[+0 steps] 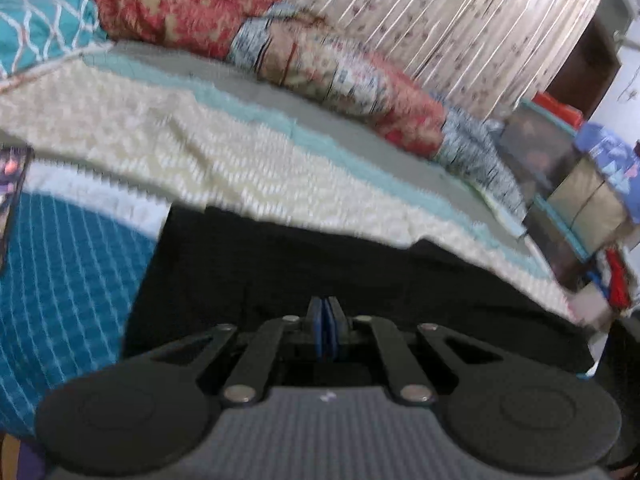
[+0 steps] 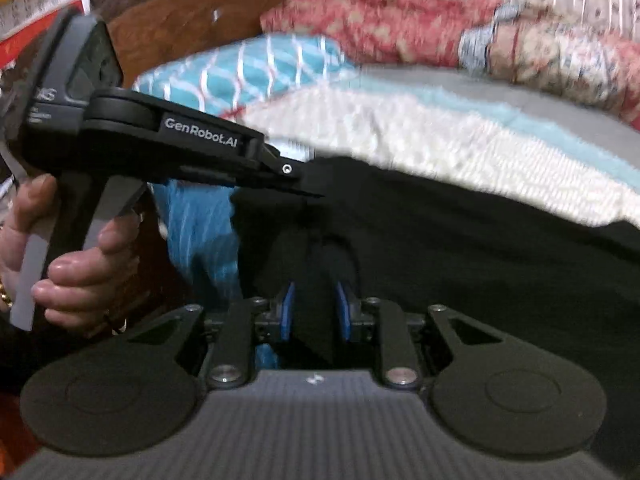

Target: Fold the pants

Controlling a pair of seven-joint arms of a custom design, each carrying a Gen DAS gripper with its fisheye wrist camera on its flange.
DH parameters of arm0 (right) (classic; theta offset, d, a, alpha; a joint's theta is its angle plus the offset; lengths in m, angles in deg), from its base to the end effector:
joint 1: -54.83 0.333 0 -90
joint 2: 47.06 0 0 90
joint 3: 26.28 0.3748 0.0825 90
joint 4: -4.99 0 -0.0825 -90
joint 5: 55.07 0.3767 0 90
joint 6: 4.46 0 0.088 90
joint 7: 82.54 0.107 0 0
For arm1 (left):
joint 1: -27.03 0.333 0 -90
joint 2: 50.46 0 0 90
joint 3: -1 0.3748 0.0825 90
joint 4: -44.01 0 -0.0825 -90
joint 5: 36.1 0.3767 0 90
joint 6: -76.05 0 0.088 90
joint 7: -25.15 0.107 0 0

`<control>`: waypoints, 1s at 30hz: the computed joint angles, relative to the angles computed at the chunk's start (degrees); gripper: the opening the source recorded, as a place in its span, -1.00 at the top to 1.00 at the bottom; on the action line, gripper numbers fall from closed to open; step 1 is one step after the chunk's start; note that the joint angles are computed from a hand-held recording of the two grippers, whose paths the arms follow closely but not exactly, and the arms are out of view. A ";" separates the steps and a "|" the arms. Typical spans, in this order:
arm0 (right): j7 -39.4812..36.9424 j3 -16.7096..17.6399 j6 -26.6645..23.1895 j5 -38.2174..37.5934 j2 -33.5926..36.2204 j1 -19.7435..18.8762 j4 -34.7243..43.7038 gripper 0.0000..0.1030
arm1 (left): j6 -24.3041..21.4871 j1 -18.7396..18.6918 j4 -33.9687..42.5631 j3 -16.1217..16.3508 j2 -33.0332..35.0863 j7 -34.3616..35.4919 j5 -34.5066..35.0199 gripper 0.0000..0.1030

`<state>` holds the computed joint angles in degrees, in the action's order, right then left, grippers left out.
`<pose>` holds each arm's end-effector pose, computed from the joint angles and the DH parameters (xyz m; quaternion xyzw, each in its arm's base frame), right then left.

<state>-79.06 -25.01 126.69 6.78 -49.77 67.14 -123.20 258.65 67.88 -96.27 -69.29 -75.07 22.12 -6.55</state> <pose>0.5050 0.1427 0.4718 -0.8817 0.2419 0.0176 0.4046 0.3819 -0.3305 0.4875 -0.7488 0.4843 -0.4207 0.1666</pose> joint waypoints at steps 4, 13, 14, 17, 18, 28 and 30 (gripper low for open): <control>1.94 0.77 1.57 -2.81 1.38 0.53 0.03 0.48 | -3.27 0.91 0.03 -2.20 3.56 -1.32 0.99 0.91; 0.68 0.83 2.69 -1.72 0.58 1.04 -0.92 0.47 | -4.46 1.15 0.68 -2.37 3.73 -3.38 3.65 0.91; 0.40 0.80 2.75 -1.43 0.46 1.06 -1.05 0.47 | -4.41 1.22 0.72 -2.37 3.83 -3.59 3.94 0.91; -2.13 0.15 1.57 -0.38 -0.07 0.60 -1.00 0.47 | -4.57 0.42 0.50 -1.56 3.90 -4.13 4.65 0.91; -2.37 -0.22 0.56 0.36 -0.30 0.28 -0.71 0.47 | -4.40 0.32 0.41 -1.39 3.94 -4.44 4.88 0.91; 4.70 -2.40 -0.19 3.34 -1.20 -3.35 1.51 0.45 | -4.92 -1.41 0.59 0.35 4.34 -6.56 7.29 0.91; 6.27 -2.53 -0.12 2.98 -0.94 -3.72 1.34 0.45 | -5.34 -1.86 0.87 0.76 4.45 -6.80 7.91 0.91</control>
